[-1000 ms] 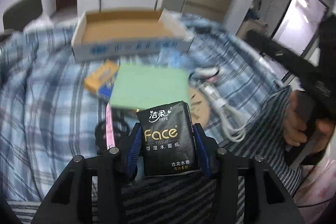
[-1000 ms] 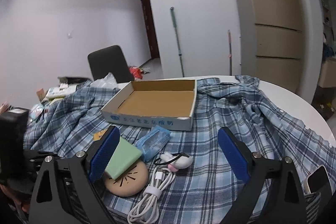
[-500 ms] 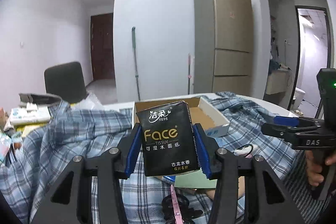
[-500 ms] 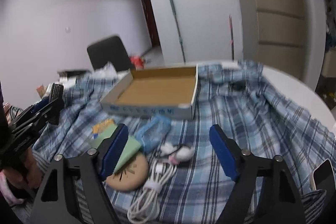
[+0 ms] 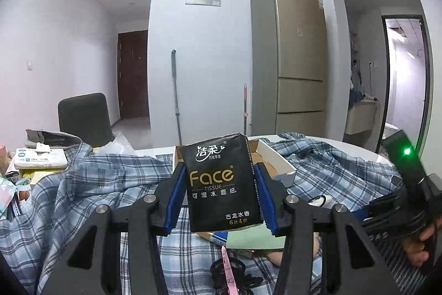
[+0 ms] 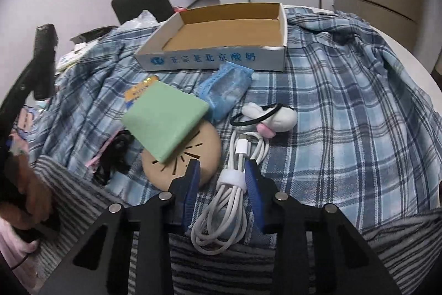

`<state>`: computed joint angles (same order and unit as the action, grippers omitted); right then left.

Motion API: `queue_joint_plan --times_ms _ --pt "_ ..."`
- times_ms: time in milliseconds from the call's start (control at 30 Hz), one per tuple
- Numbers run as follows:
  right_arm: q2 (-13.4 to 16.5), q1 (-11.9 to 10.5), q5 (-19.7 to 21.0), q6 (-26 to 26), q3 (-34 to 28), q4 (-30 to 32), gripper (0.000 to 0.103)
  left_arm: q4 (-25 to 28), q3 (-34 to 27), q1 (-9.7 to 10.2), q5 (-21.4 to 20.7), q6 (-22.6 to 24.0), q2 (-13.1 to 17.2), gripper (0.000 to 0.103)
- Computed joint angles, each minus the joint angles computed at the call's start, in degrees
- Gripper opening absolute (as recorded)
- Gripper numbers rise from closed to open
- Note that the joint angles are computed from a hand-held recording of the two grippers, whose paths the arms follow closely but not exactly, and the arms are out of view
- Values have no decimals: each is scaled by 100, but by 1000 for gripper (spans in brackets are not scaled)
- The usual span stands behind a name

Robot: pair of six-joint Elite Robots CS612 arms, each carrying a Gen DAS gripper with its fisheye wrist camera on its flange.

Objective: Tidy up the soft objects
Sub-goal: 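Lift the tissue pack with the left gripper while the right gripper carries the cable toward the box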

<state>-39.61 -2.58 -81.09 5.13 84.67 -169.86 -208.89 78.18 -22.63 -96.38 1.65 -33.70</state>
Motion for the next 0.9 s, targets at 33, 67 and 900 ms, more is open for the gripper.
queue_joint_plan --times_ms 33,67,900 --pt "1 28 -143 -4 3 -37 33 1 9 -5 5 24 -5 51" --pt "5 52 -269 -23 11 -82 33 -15 22 -10 17 36 -11 51" --pt "-29 34 45 -144 588 -2431 21 -695 141 5 -30 -23 3 51"
